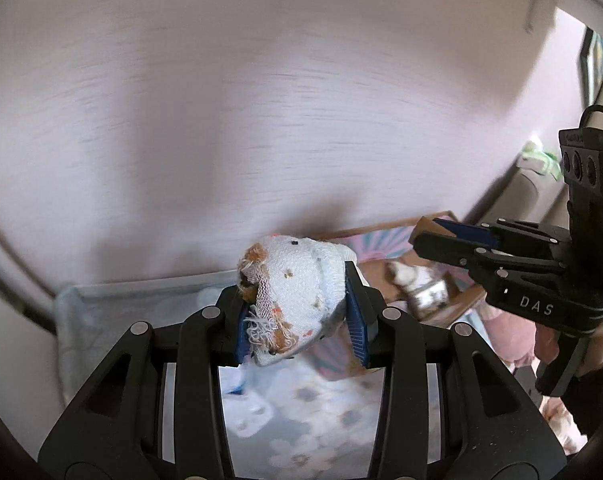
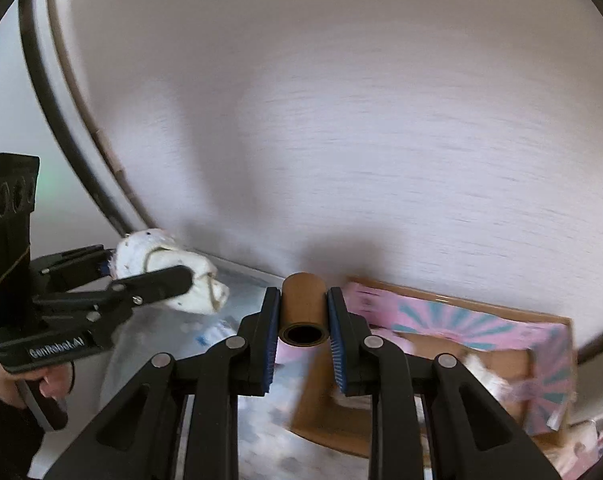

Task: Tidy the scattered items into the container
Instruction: 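Carry sock and brown tube into the cardboard box and open both tools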

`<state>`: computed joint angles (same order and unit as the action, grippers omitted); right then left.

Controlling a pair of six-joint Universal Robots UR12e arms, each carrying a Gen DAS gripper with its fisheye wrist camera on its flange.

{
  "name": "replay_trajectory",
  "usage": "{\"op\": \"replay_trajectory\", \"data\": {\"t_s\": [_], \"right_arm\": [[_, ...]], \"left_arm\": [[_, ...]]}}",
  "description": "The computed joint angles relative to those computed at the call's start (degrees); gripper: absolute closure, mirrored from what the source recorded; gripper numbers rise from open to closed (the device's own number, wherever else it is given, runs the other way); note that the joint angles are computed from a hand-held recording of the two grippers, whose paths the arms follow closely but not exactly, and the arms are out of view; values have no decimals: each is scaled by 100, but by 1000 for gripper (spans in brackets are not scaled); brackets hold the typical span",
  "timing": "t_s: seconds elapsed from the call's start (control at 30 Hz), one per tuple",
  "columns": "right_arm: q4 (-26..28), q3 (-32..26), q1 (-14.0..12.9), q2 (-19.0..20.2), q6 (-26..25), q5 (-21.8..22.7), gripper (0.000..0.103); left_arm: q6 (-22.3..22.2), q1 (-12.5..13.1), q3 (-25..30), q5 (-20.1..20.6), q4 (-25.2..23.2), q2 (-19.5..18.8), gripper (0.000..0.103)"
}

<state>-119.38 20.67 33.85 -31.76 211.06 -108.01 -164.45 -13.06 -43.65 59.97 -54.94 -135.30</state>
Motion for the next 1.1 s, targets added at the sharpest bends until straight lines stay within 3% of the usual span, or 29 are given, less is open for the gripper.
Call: {"op": "replay_trajectory", "data": {"t_s": [0.07, 0.17, 0.37, 0.53, 0.83, 1.1], "right_arm": [[-303, 816, -22, -450, 113, -117, 82], [-421, 1450, -27, -777, 309, -297, 82], [-505, 2528, -103, -1448, 535, -443, 82], [-438, 2835, -164, -1564, 742, -408, 82], [-607, 3692, -292, -1893, 907, -61, 82], [-951, 4036, -418, -1959, 845, 202, 82]], "left_arm": [[66, -74, 105, -34, -115, -57, 68], [174, -175, 333, -56, -385, -162, 68], [373, -339, 255, -54, -572, -181, 68], [592, -472, 373, 119, -854, -336, 68], [504, -727, 582, 372, -1073, -579, 68], [486, -839, 704, 626, -1101, -649, 68]]}}
